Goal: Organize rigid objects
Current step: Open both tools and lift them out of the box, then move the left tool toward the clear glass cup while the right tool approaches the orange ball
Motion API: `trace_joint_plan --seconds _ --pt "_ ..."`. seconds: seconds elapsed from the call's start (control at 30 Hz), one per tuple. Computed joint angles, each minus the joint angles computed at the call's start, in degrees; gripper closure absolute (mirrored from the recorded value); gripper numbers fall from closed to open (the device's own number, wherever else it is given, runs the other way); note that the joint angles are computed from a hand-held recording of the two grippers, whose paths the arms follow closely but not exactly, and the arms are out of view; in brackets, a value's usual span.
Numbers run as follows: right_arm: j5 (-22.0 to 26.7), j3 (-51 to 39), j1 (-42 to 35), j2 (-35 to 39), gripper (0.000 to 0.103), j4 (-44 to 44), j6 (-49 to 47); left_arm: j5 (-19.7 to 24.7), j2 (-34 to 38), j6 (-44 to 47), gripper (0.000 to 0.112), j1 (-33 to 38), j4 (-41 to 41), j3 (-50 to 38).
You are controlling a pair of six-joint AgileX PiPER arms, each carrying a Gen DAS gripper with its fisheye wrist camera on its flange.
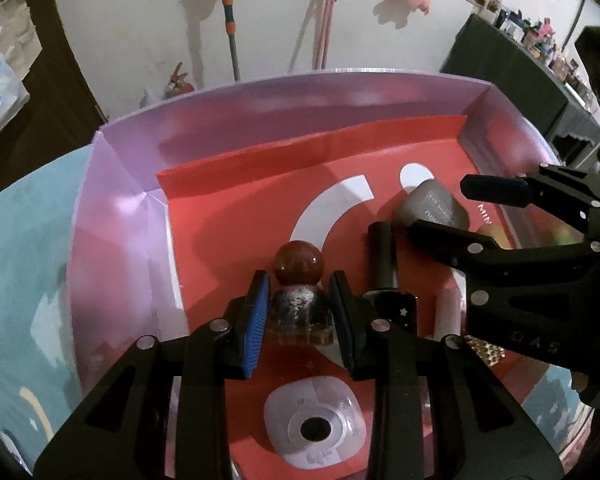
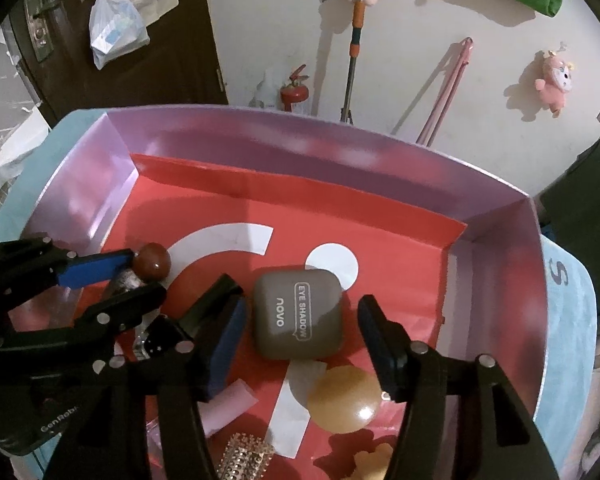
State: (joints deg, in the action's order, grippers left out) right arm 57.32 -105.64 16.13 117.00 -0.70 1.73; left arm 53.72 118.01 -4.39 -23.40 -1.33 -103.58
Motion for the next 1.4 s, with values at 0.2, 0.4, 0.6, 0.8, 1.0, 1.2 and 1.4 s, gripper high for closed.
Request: trace_joint_plan --seconds 0.2,0.4,0.6,0.8,1.0,1.2,1.4 --pt "-1.97 3.81 -0.86 -4.95 0.04 2.28 -0.35 -3.03 -5.44 -1.23 0.083 0.41 -1.27 4.86" --pt "-5.42 11.77 -1.43 -14.84 0.038 3.59 -0.28 -9.24 -17.25 -0.5 0.083 -0.27 -4.12 16.82" --pt "-10.25 23.39 -0.93 -30.58 0.03 4.3 0.06 -19.15 -32.59 -3.89 0.045 -4.13 -2.09 31.88" --pt "-13.04 34.33 2.84 -47.08 0.02 -0.72 6.56 -23.25 -46.11 -21.62 0.036 -12.93 14.17 42.26" --pt "-13.95 43.91 9.23 -60.95 0.001 -10.01 18.74 -20.43 -56.53 -53.29 0.019 -25.29 44.31 51.44" --pt "-4.54 53.3 31.33 -69.24 0.0 -39.28 49.09 -7.53 -61.09 -75.9 0.018 -39.65 64.04 59.51" --pt "6.0 63.15 49.54 -73.8 0.0 -51.9 69.85 -5.8 -60.08 -86.59 0.018 -42.35 68.18 65.32"
